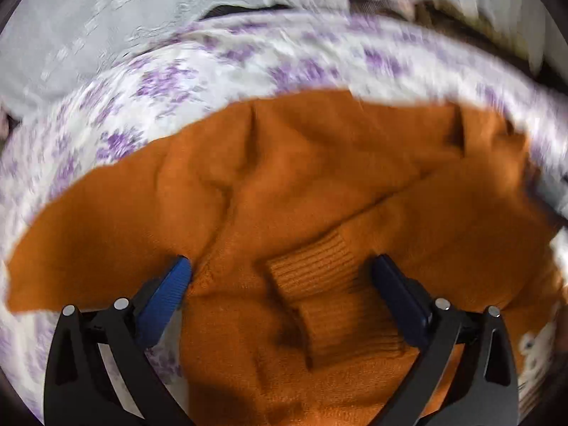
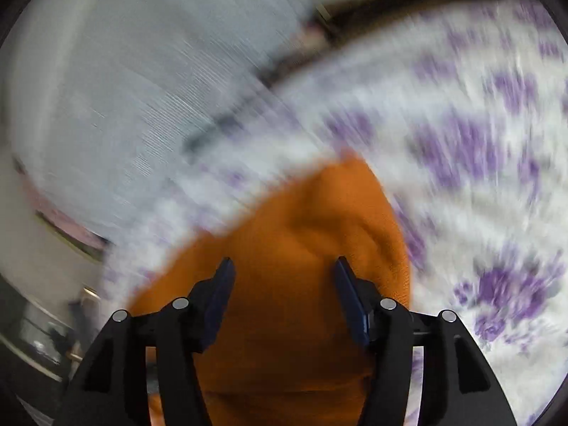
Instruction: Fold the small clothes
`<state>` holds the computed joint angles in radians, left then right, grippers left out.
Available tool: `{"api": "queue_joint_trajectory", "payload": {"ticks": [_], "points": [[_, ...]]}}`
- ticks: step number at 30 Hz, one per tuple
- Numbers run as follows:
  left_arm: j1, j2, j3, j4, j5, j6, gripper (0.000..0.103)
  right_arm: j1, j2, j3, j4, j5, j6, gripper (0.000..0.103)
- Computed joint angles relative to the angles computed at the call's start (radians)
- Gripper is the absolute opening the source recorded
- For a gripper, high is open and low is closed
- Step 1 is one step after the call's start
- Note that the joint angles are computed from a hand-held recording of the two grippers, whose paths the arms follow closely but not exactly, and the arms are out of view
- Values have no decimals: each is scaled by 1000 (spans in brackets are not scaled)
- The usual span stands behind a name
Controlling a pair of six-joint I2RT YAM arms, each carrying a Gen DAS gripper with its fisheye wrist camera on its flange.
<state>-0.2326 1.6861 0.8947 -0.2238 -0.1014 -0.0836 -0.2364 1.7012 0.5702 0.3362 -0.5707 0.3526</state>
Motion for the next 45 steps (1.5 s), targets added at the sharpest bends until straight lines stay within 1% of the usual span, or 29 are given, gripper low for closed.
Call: {"api": "queue_joint_trajectory", "payload": {"ticks": [1,2,3,5,6,8,9,10,11,13,14,16,18,19,20,21,22,24,25,27,30,33,35,36,37,39,40,44,45], "points": [[9,-2,15,-31,14,0,99,-16,7,-40,96,-14,13,44],[17,-23,13,-52,17,-1,99,-18,-37,-54,72,-4,11,46],[24,-58,-14,-42,13,-6,99,-7,-130,-68,-12,42,9,53],[37,-111,-58,-32,19,-5,99,9,-292,-146,-29,73,-24,60],[43,-115,-62,-42,29,2,99,18,-328,-164,-44,68,-44,63],[44,-80,-51,-63,25,7,99,49,-322,-167,-109,61,-102,69],[48,-64,-49,-67,42,-1,99,68,-282,-166,-123,83,-127,69],[68,-65,-58,-62,79,-11,99,89,-241,-169,-101,117,-136,69],[97,-83,-63,-81,121,-25,99,82,-250,-181,-76,106,-131,69],[158,-150,-76,-131,171,-9,99,56,-377,-230,-93,111,-89,71],[189,-192,-97,-131,172,1,99,34,-424,-267,-76,90,-81,76],[269,-274,-138,-137,182,25,99,-25,-495,-328,-83,52,-71,77],[438,-319,-158,-156,291,63,99,-85,-499,-355,-95,9,-74,77],[533,-317,-160,-159,357,70,99,-130,-503,-374,-99,-30,-81,77],[600,-294,-153,-157,401,65,99,-160,-517,-392,-105,-51,-87,77],[678,-257,-142,-156,454,60,99,-196,-544,-404,-135,-78,-109,77],[732,-222,-128,-153,498,54,99,-218,-544,-413,-131,-102,-120,77],[864,-139,-101,-124,684,24,99,-223,-573,-442,-133,-103,-128,78],[893,-103,-83,-106,738,-16,99,-212,-561,-439,-124,-89,-127,78],[914,-48,-43,-93,778,-60,99,-206,-575,-450,-125,-86,-130,80],[903,57,45,-59,786,-120,99,-195,-548,-451,-91,-88,-117,81],[903,78,80,-40,804,-164,97,-196,-533,-452,-73,-91,-114,81],[919,70,73,-30,802,-154,70,-194,-525,-451,-64,-89,-113,81],[918,78,84,-46,797,-134,41,-198,-527,-452,-68,-93,-116,81],[926,96,112,-92,814,-88,24,-198,-526,-451,-69,-93,-117,81],[921,86,117,-115,797,-63,15,-199,-522,-449,-67,-94,-118,81],[905,58,105,-109,761,-55,15,-199,-522,-449,-67,-94,-118,81],[860,-64,61,-115,689,-6,12,-198,-517,-449,-63,-93,-118,81],[827,-108,50,-119,650,10,13,-197,-517,-449,-63,-91,-118,81]]}}
